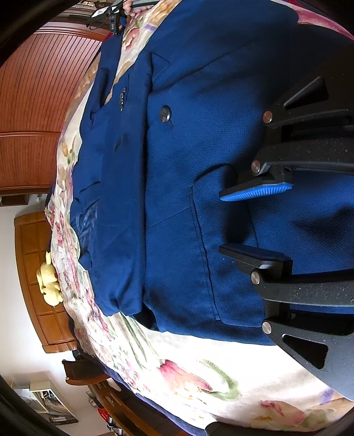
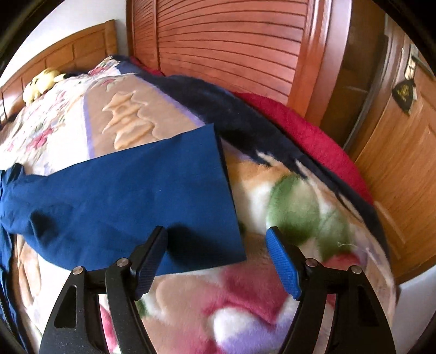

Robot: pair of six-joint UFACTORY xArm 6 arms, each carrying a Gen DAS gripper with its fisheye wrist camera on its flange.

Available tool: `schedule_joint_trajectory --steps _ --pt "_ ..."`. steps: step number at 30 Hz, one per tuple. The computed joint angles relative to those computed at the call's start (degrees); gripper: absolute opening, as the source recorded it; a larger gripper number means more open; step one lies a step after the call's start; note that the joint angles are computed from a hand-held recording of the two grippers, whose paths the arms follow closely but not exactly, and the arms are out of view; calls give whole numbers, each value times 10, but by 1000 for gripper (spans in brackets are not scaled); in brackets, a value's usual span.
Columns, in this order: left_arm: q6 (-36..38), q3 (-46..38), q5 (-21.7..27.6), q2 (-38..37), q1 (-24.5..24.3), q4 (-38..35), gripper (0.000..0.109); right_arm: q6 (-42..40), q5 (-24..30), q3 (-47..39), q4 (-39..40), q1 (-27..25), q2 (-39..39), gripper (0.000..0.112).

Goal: Fold large clothes
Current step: 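Open the right gripper, then grasp the other sleeve's cuff, then lay the held sleeve across the jacket body and open the right gripper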

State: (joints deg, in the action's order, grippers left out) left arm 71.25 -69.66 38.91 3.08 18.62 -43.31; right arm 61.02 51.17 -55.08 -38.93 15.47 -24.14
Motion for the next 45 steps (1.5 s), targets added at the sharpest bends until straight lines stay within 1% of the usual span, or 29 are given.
schedule_joint_trajectory --steps 2,12,19,21,22,23,24,25,26,29,32,34,39,45 --pt "-1 -1 1 1 0 1 33 8 -5 6 -13 3 -1 81" --pt "-1 -1 0 1 0 1 33 31 7 12 -47 22 3 81" --pt "-1 -1 1 1 0 1 33 26 2 16 -45 24 1 81" --pt "-2 -1 1 1 0 2 33 19 3 14 -43 26 1 76" --pt "-2 -1 1 1 0 2 33 8 10 8 -36 29 5 70" --pt "-2 -1 2 1 0 1 33 -13 5 4 -21 31 7 52" --pt "-2 -1 1 1 0 1 33 -28 10 -5 -11 36 12 45" --pt "-1 -1 1 1 0 0 33 -45 12 -12 1 42 16 26" --pt "0 -1 1 0 0 -1 33 -63 14 -21 16 50 22 16" --pt "1 -3 3 2 0 -4 33 -87 47 -65 11 97 51 11" --pt "5 -5 10 2 3 -11 33 -79 71 -119 -28 150 79 11" --pt "7 -6 14 3 5 -16 33 -82 88 -172 -48 187 107 11" --pt "13 -12 24 4 12 -28 33 -125 143 -344 -90 275 202 11" --pt "20 -16 32 3 18 -42 33 -190 187 -552 -121 366 326 10"
